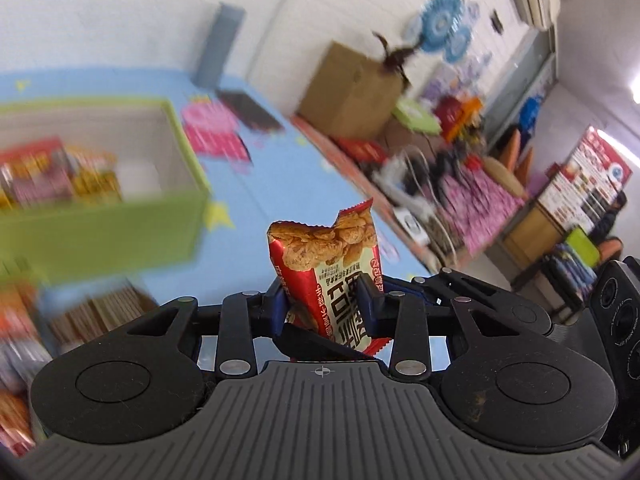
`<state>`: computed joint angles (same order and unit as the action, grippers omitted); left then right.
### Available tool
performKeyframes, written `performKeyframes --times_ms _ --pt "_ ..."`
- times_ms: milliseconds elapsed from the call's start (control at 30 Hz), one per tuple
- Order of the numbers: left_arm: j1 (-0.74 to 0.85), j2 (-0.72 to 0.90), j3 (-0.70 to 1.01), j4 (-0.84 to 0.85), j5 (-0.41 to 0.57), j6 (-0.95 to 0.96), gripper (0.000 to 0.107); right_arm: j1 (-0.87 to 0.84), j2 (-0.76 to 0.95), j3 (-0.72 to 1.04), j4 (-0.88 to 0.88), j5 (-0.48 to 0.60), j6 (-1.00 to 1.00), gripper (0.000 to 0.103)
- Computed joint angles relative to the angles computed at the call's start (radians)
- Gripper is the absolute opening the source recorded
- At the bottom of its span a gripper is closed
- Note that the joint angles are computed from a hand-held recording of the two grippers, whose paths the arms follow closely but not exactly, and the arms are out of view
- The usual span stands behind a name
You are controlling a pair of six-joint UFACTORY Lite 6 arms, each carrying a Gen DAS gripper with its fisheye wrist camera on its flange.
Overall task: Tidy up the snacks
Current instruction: 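Carry the red snack bag over the green box and open the left gripper, then grasp the small green packet with the left gripper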
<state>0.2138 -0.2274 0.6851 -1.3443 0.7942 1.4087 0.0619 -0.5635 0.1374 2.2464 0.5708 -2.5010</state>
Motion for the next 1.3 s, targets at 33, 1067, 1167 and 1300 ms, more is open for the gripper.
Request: performKeyframes --times_ms 33,1067,1167,1300 --pt "0.019 0.051 0.072 0.005 -0.005 -0.007 0.018 0.054 0.105 0.097 0.083 -0.017 -0.052 0.07" --pt "0.738 -0.116 -0.026 0.103 0.36 0.291 0.077 0.172 0.247 0.181 -0.019 0.204 0.07 0.093" --pt "0.996 -0.178 -0.177 0.23 0.445 0.434 0.077 0.329 0.155 0.001 0.132 0.173 0.022 0.093" --pt "1.166 -0.076 -0.27 0.379 0.42 0.564 0.073 0.653 0.318 -0.075 0.551 0.213 -0.179 0.093"
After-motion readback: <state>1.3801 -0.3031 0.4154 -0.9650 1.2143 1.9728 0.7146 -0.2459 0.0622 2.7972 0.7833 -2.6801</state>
